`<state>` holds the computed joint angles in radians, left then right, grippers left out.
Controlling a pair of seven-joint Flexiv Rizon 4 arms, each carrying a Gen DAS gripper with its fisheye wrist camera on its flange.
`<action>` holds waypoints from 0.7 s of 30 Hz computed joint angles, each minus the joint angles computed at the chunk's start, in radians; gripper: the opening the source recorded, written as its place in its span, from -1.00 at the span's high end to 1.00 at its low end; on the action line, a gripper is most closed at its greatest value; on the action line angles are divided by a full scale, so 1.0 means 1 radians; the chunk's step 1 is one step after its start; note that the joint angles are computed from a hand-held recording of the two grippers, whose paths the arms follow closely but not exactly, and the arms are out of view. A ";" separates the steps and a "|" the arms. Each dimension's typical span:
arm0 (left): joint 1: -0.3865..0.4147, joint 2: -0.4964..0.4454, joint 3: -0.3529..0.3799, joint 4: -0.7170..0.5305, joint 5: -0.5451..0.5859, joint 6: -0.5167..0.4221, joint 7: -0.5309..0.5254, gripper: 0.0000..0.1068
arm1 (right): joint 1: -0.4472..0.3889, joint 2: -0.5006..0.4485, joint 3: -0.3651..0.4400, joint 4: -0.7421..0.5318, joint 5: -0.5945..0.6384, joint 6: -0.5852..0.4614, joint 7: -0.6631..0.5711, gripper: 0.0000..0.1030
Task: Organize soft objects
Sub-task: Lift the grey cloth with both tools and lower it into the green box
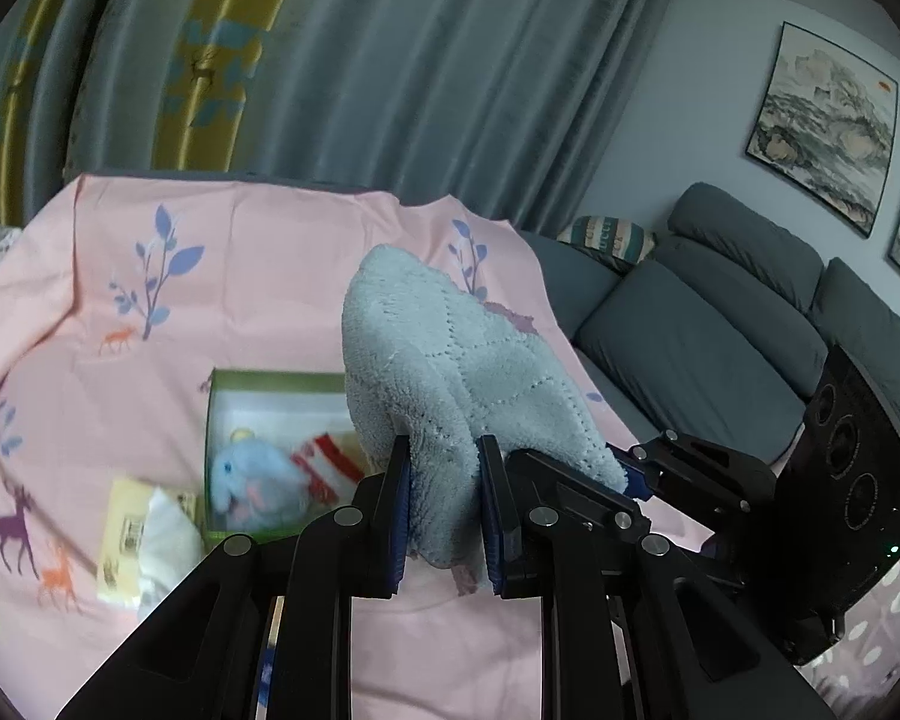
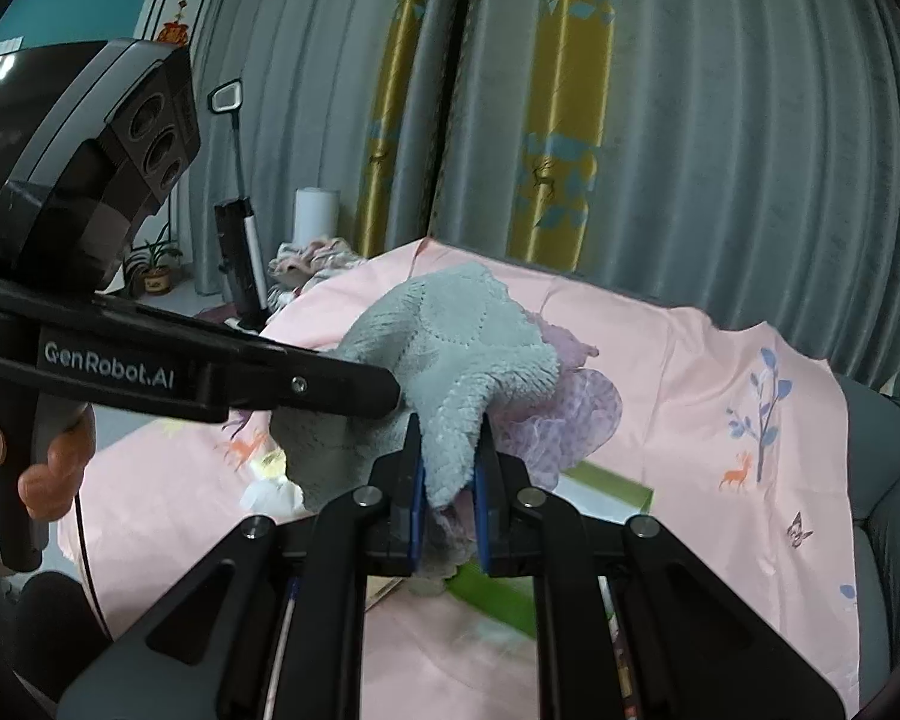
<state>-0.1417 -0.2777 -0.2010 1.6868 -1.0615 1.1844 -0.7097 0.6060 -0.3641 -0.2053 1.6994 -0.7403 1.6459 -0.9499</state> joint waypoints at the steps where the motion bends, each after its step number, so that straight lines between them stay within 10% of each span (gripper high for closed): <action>1: -0.002 -0.012 0.003 -0.018 0.018 -0.002 -0.016 0.63 | -0.007 -0.010 0.002 -0.015 0.004 -0.004 -0.004 0.76; 21: 0.054 -0.440 0.040 -0.581 0.502 -0.287 -0.546 0.63 | -0.277 -0.357 0.410 -0.507 0.423 -0.367 -0.380 0.76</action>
